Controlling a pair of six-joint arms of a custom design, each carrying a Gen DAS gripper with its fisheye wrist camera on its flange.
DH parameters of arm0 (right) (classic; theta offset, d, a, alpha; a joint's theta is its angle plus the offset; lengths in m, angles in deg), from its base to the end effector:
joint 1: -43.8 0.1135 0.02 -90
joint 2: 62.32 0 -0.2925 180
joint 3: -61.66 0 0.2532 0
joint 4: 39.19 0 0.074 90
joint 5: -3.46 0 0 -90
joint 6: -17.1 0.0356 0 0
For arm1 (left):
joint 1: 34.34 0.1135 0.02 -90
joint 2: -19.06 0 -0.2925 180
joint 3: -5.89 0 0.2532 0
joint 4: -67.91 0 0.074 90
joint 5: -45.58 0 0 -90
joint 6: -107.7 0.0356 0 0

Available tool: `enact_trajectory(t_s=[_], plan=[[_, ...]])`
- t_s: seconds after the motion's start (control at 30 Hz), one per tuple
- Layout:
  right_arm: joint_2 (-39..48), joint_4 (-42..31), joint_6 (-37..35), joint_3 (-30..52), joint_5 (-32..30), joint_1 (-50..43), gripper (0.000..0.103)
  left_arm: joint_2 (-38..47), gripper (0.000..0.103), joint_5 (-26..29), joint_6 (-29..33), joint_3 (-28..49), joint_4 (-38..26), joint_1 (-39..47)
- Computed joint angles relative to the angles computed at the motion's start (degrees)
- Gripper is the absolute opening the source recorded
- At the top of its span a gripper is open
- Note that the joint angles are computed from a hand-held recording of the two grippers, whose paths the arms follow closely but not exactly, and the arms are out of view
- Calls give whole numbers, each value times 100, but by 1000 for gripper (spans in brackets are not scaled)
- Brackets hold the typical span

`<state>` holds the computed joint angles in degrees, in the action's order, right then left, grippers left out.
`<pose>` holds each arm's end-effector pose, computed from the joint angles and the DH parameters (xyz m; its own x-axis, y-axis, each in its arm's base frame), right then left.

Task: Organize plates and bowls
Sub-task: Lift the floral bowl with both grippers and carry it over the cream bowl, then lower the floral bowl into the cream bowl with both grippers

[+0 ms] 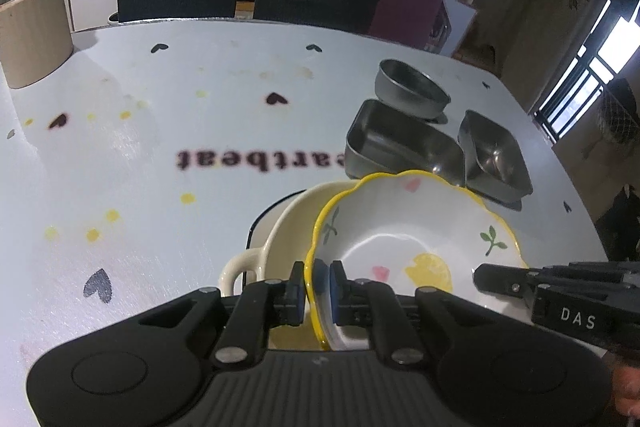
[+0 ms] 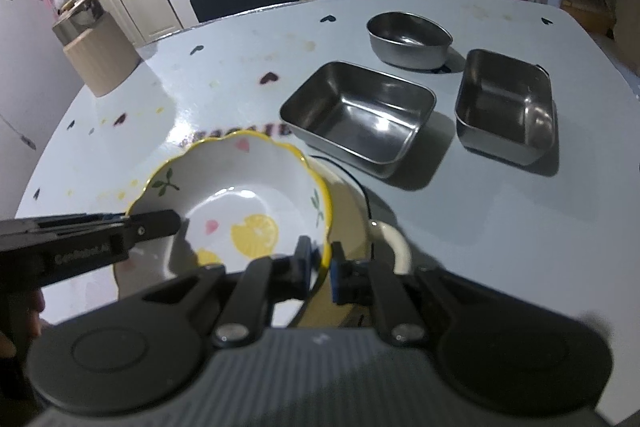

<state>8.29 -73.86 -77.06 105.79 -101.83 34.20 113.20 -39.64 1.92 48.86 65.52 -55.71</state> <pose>0.2005 -0.0244 0.1816 -0.8639 0.0752 -0.4980 -0.0273 0.9803 0.1954 0.2456 -0.0993 0.1199 -0.8322 0.0346 -0.5534 0.1901 0.9554 -0.2260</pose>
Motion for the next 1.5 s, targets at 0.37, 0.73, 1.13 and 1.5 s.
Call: enact_trajectory(t_s=[0.37,0.73,1.13,1.5], plan=[[332,149,-8,27,225,180,11,308,14,-27,105,146,-162,12],[602,254,104,96,387,355,8,432,14,29,300,191,-250,114],[734,271,196,146,455,390,9,465,14,93,330,196,-229,144],[1114,348,459,255,320,353,10,402,14,81,376,144,-195,222]])
